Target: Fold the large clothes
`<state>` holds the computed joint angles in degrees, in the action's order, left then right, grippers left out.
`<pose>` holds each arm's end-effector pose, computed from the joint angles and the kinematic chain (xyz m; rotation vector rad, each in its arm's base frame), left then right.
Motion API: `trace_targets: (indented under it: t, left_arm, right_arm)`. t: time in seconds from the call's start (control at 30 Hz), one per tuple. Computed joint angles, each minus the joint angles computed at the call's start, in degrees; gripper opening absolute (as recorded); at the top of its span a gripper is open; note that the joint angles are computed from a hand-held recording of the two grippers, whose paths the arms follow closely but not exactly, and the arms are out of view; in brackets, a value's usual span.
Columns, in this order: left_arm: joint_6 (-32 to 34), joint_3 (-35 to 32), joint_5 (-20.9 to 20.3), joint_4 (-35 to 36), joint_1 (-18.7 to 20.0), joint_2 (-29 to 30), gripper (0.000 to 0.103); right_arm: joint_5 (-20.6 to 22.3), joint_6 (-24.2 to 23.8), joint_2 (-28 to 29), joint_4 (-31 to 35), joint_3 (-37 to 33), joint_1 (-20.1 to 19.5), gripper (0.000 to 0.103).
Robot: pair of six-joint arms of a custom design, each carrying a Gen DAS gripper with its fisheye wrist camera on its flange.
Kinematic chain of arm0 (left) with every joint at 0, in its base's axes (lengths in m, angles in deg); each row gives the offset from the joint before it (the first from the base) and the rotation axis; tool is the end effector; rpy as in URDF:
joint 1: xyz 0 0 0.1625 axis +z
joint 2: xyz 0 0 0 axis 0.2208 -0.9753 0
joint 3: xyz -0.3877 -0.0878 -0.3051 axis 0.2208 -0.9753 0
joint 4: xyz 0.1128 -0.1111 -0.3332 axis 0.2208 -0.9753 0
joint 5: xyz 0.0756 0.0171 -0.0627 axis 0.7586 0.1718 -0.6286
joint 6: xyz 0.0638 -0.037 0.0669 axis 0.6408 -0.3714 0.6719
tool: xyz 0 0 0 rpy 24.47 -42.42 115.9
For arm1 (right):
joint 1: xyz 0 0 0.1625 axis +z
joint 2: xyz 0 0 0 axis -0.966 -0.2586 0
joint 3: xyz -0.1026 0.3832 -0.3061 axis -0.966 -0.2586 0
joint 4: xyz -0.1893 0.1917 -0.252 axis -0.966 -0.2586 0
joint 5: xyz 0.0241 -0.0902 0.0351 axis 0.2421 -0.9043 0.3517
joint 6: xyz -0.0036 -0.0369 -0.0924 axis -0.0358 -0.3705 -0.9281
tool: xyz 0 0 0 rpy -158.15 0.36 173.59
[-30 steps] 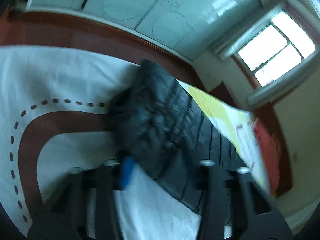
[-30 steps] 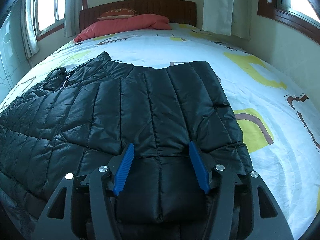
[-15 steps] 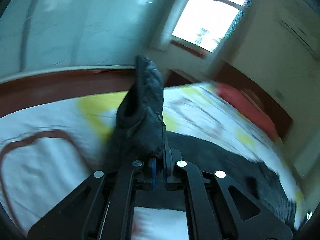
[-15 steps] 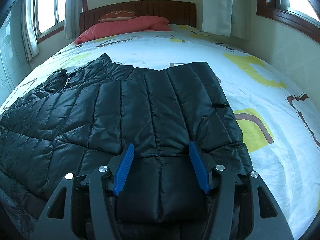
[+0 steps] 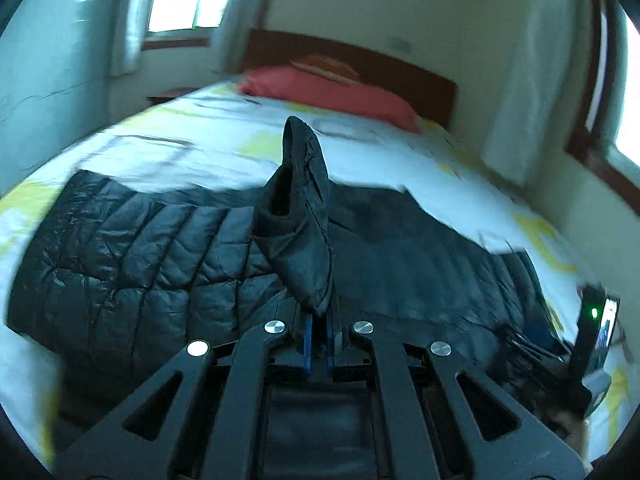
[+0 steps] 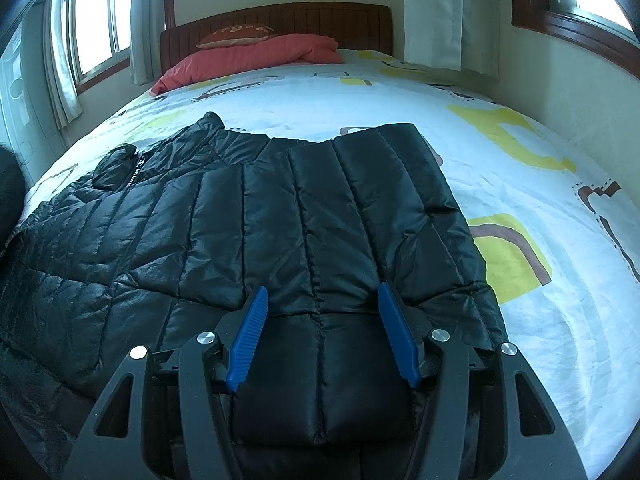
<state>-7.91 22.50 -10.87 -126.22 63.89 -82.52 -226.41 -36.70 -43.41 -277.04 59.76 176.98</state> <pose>-0.0084 -0.7555 0.2809 0.6832 2.4638 -1.0078 0.2078 -0.7255 -0.0377 -0.0746 -2.0239 1.0831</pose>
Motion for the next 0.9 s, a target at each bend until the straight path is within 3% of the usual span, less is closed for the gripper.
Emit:
trace_targets:
  t: [0.1, 0.23, 0.27, 0.3, 0.37, 0.5, 0.6, 0.73, 0.9]
  left_arm:
    - [2.32, 3.50, 1.50, -2.52, -1.57, 1.65, 0.004]
    - [3.80, 3.80, 3.96, 0.28, -3.02, 4.26, 0.008]
    - [4.23, 4.91, 4.27, -0.38, -3.34, 4.09, 0.015]
    - [4.41, 5.21, 4.13, -0.30, -3.47, 3.93, 0.033]
    - [4.61, 7.04, 3.14, -1.59, -3.70, 2.43, 0.057]
    - [4.79, 10.31, 1.56, -1.27, -3.33, -2.66, 0.062]
    - [3.79, 11.31, 0.56, -1.32, -1.98, -6.43, 0.064]
    - [4.56, 9.83, 2.02, -3.37, 0.24, -8.79, 0.065]
    - [8.05, 6.00, 5.68, -7.06, 2.80, -9.15, 0.066]
  right_arm:
    - [0.41, 0.03, -0.03, -0.12, 0.17, -0.05, 0.059]
    - [0.66, -0.16, 0.09, 0.27, -0.08, -0.07, 0.063]
    - [0.57, -0.21, 0.18, 0.42, -0.29, -0.04, 0.063]
    - [0.52, -0.22, 0.24, 0.48, -0.39, -0.02, 0.063]
    - [0.51, -0.10, 0.24, 0.59, -0.42, 0.00, 0.063]
    - [-1.00, 0.17, 0.32, 1.39, -1.32, 0.73, 0.063]
    - [-1.52, -2.67, 0.98, -1.72, -2.63, 2.26, 0.063]
    - [3.39, 4.06, 0.05, 4.18, -2.48, 3.45, 0.064]
    - [10.05, 13.17, 1.40, 18.61, -7.91, 2.95, 0.064]
